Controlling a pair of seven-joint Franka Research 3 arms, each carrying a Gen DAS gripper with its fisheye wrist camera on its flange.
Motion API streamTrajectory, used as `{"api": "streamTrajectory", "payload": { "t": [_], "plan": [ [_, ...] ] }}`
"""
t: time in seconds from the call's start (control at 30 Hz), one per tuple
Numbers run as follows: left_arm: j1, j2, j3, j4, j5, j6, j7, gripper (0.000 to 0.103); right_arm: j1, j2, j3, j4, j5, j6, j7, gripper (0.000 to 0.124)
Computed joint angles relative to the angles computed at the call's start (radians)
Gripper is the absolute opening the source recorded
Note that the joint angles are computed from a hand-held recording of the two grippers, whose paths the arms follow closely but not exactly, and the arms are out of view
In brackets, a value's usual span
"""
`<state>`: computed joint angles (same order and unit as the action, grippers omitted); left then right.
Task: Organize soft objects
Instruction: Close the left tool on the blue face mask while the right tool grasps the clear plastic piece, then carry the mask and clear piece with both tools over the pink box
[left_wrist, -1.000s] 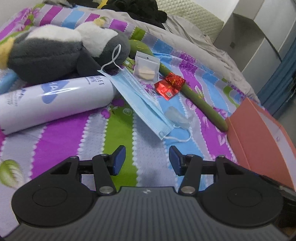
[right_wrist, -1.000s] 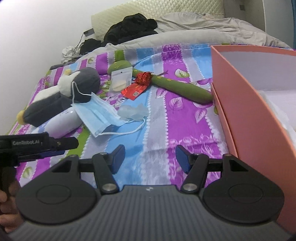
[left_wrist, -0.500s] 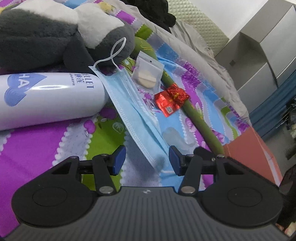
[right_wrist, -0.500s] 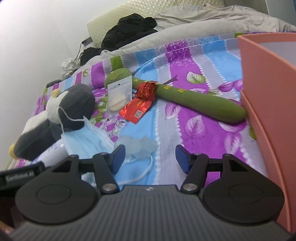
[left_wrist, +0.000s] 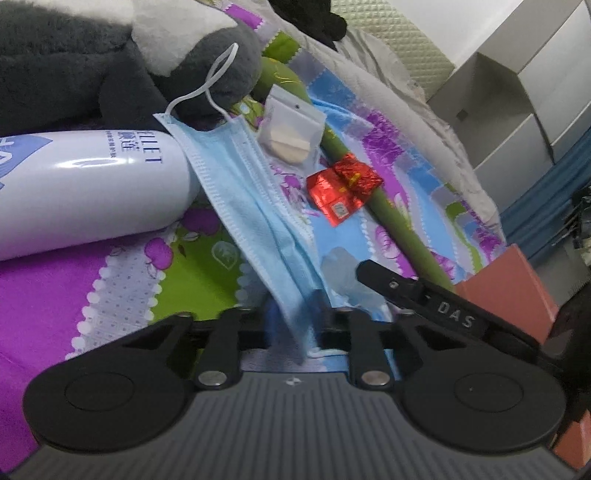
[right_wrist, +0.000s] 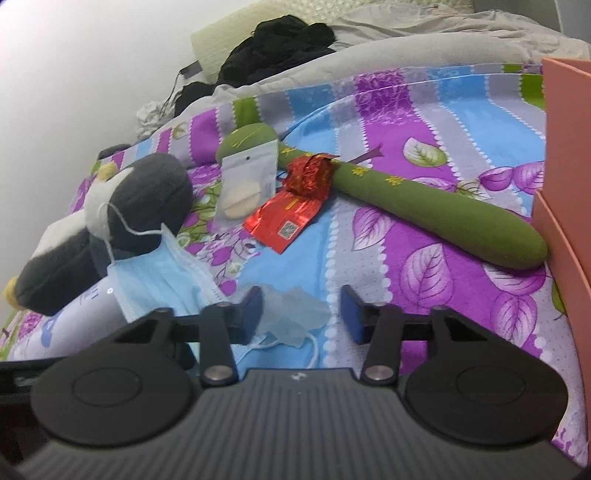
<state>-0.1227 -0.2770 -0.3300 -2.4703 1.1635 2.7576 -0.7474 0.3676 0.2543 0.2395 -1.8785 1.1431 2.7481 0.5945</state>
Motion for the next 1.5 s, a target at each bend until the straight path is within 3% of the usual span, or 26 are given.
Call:
{"api": "streamTrajectory", "payload": {
  "t": [0.1, 0.13, 0.27, 0.77, 1.13, 1.5],
  "plan": [
    [0.003, -0.003, -0.001, -0.003, 0.008, 0.008, -0.020, 0.007, 0.008, -0.007, -0.004, -0.005, -0.028, 0.006, 0.009, 0.030],
    [0.002, -0.006, -0.003, -0.004, 0.009, 0.006, -0.023, 0.007, 0.007, -0.012, -0.004, -0.007, -0.032, 0.001, 0.006, 0.017],
    [-0.011, -0.021, -0.006, 0.001, -0.027, -0.020, 0.016, 0.004, 0.021, -0.036, -0.012, -0.022, -0.079, 0.017, 0.039, 0.009],
    [-0.078, -0.163, -0.075, -0.031, -0.241, -0.112, 0.142, 0.002, 0.051, -0.257, -0.068, -0.221, -0.127, 0.037, 0.101, 0.009],
    [-0.176, -0.258, -0.156, -0.040, -0.440, -0.252, 0.174, 0.002, 0.105, -0.479, -0.142, -0.424, -0.108, 0.002, 0.055, 0.009],
    [-0.268, -0.281, -0.198, -0.006, -0.538, -0.368, 0.182, 0.002, 0.112, -0.653, -0.174, -0.570, -0.255, -0.031, 0.158, 0.009]
  ]
}}
